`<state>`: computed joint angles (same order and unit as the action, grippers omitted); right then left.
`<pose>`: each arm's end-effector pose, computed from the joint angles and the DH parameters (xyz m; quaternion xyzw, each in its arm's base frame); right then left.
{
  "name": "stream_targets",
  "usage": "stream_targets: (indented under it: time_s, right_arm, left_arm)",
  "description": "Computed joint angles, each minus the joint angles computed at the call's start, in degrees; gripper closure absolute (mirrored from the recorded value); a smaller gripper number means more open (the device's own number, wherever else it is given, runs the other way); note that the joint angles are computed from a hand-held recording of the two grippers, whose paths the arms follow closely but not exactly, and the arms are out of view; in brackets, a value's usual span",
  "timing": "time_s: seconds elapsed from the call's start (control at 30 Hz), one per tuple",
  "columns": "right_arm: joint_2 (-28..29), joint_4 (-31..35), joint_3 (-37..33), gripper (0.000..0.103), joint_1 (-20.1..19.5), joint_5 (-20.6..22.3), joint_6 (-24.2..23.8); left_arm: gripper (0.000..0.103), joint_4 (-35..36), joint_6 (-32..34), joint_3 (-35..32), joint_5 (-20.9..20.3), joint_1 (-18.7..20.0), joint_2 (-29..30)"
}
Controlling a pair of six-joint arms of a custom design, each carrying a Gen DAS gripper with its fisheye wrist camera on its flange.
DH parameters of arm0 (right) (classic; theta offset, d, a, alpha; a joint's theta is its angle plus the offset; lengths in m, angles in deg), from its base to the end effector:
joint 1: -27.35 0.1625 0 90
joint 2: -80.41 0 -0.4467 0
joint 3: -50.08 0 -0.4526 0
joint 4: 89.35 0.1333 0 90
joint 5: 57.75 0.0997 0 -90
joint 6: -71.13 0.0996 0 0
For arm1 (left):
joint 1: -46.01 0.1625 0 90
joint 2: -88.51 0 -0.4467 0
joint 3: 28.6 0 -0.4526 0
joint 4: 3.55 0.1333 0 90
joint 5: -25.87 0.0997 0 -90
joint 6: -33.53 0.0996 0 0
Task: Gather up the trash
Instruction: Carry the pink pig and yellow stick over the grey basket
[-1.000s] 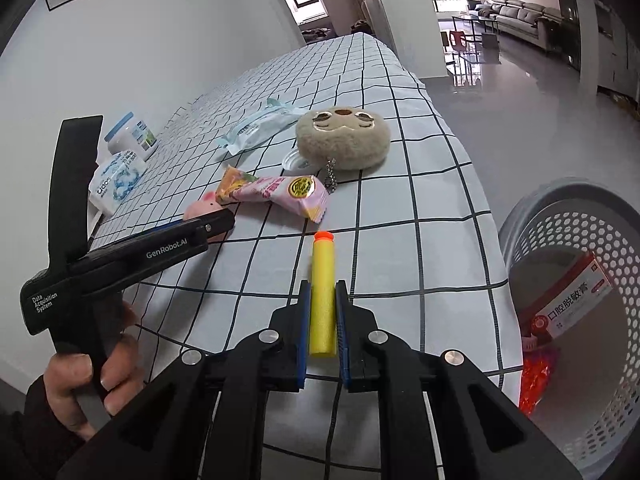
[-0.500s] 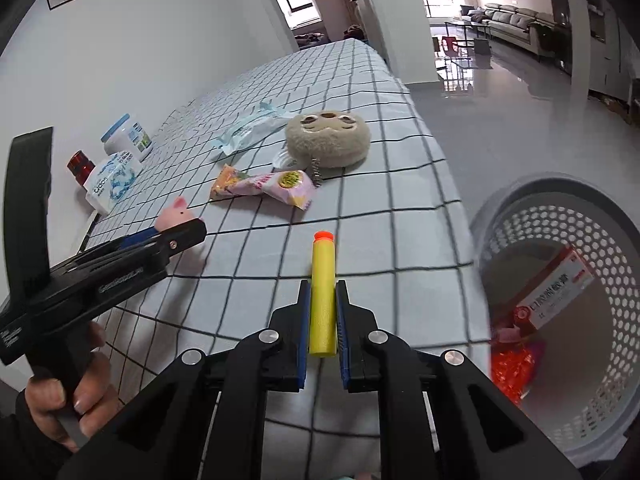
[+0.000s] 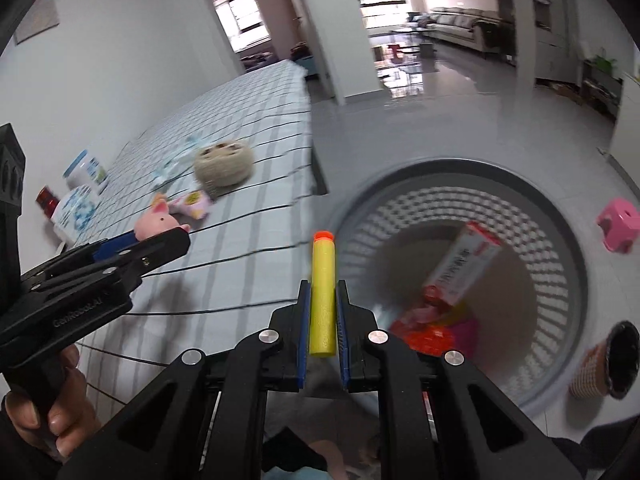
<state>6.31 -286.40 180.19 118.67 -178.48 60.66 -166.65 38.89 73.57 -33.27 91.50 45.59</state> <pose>0.0940 -0.5026 0.2405 -0.0242 -0.8773 0.3950 0.2715 -0.3423 -0.6112 0.0186 0.3743 0.8813 -0.1980 0.2099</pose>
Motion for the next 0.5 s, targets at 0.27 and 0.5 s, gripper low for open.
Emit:
stream_targets:
  time_s: [0.27,0.5]
  right_arm:
    - [-4.8,-3.3,4.1,0.091,-3.6,0.4,1.8]
    - [-6.2,-4.1,5.1,0.091,-5.9,1.6,2.0]
  left_arm:
    - [0.058,2.2,1.6,-2.6,-2.8,-2.2,4.0]
    - [0.058,3.2,2.1,-3.9,-3.8,-3.3,6.2]
